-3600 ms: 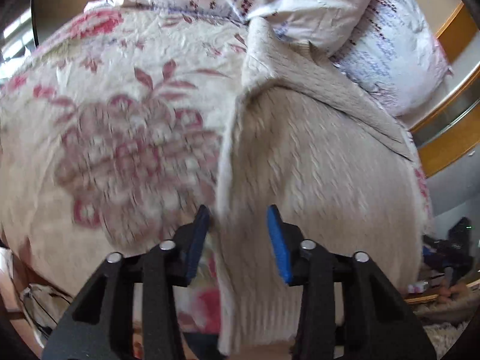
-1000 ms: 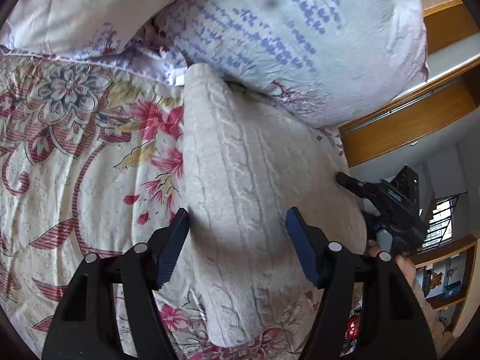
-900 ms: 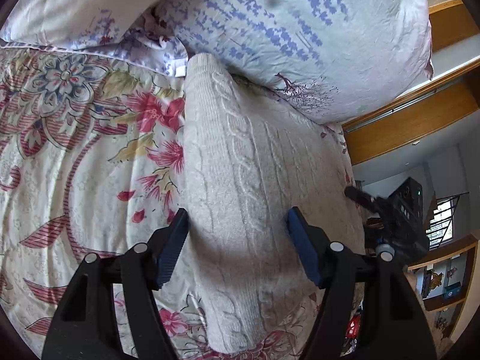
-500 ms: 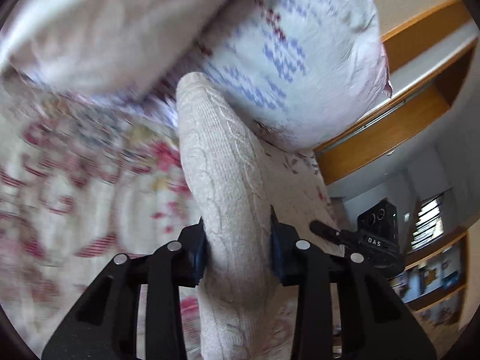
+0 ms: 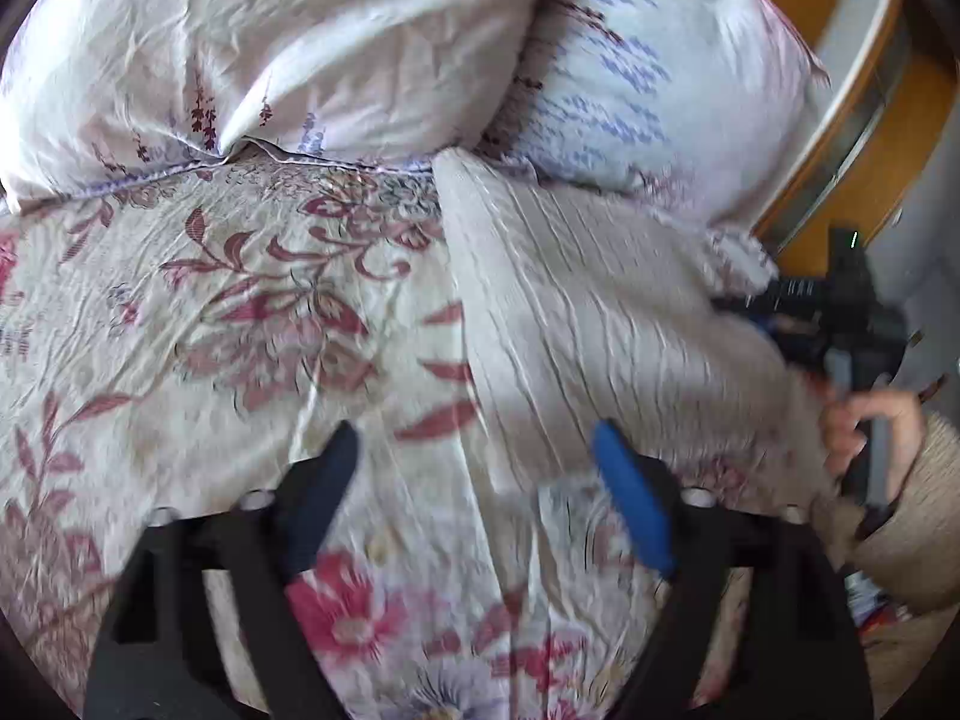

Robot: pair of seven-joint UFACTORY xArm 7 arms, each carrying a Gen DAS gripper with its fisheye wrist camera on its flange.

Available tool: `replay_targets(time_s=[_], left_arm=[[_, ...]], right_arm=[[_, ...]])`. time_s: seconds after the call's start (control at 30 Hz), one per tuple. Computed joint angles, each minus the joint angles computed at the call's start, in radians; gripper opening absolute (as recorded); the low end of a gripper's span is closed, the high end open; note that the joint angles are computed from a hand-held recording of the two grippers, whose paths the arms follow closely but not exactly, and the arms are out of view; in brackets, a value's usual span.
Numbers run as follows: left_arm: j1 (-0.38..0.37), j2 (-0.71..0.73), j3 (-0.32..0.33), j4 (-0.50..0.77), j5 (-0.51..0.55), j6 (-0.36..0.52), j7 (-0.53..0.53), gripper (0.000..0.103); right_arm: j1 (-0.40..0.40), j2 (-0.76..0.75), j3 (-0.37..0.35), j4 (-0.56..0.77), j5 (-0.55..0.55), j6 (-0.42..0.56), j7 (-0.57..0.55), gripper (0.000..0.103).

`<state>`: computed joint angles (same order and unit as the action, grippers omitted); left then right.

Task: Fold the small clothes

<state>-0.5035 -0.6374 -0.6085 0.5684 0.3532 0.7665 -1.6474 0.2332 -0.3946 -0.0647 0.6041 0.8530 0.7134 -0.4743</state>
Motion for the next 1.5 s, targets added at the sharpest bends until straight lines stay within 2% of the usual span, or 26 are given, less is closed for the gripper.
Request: replay_targets(time_s=[0.03,0.07,0.1,0.13,0.23,0.37,0.5,0.63,0.83,0.87,1.0,1.03,1.07,1.23,1.5], left_arm=[[0.006,0.027,-0.033,0.031,0.003,0.051,-0.008,0.095],[0.012,0.059,-0.06,0.063,0.01,0.093,-0.02,0.096],[0.01,0.087,-0.071,0.074,0.016,0.094,-0.037,0.096],[-0.009,0.093,-0.071,0.068,0.009,0.098,-0.055,0.096],[-0.024,0.172,-0.065,0.092,0.015,0.108,-0.102,0.096],[-0.046,0.267,-0.063,0.156,0.066,0.197,-0.134,0.101],[-0.078,0.364,-0.059,0.234,0.114,0.317,-0.141,0.101],[-0.125,0.369,-0.027,0.226,0.147,0.322,-0.185,0.101],[-0.197,0.38,0.025,0.223,0.188,0.337,-0.212,0.101],[-0.205,0.382,0.032,0.223,0.19,0.338,-0.214,0.101],[-0.225,0.385,0.051,0.222,0.197,0.339,-0.219,0.101],[-0.229,0.385,0.054,0.222,0.198,0.339,-0.219,0.101],[-0.231,0.386,0.057,0.222,0.199,0.339,-0.22,0.101],[-0.239,0.386,0.064,0.221,0.201,0.34,-0.22,0.101],[-0.242,0.386,0.067,0.221,0.202,0.34,-0.22,0.101]], right_arm=[[-0.023,-0.064,0.045,-0.047,-0.068,-0.066,0.035,0.046],[-0.048,-0.132,0.071,-0.096,-0.147,-0.107,0.069,0.072],[-0.071,-0.215,0.103,-0.154,-0.215,-0.149,0.1,0.083],[-0.085,-0.272,0.105,-0.195,-0.261,-0.172,0.103,0.094],[-0.113,-0.479,0.133,-0.333,-0.385,-0.185,0.121,0.098],[-0.067,-0.65,0.073,-0.431,-0.468,-0.055,0.098,0.098],[0.022,-0.672,0.112,-0.495,-0.517,-0.06,0.144,0.098],[0.065,-0.695,0.153,-0.54,-0.581,-0.115,0.199,0.102],[0.105,-0.662,0.075,-0.568,-0.642,-0.219,0.221,0.102],[0.105,-0.682,0.071,-0.57,-0.647,-0.2,0.22,0.102],[0.117,-0.645,0.051,-0.561,-0.669,-0.232,0.23,0.102],[0.118,-0.661,0.05,-0.568,-0.678,-0.227,0.252,0.102],[0.111,-0.719,0.054,-0.58,-0.676,-0.179,0.232,0.102],[0.116,-0.763,0.058,-0.596,-0.691,-0.16,0.265,0.102],[0.12,-0.756,0.046,-0.594,-0.702,-0.166,0.263,0.102]])
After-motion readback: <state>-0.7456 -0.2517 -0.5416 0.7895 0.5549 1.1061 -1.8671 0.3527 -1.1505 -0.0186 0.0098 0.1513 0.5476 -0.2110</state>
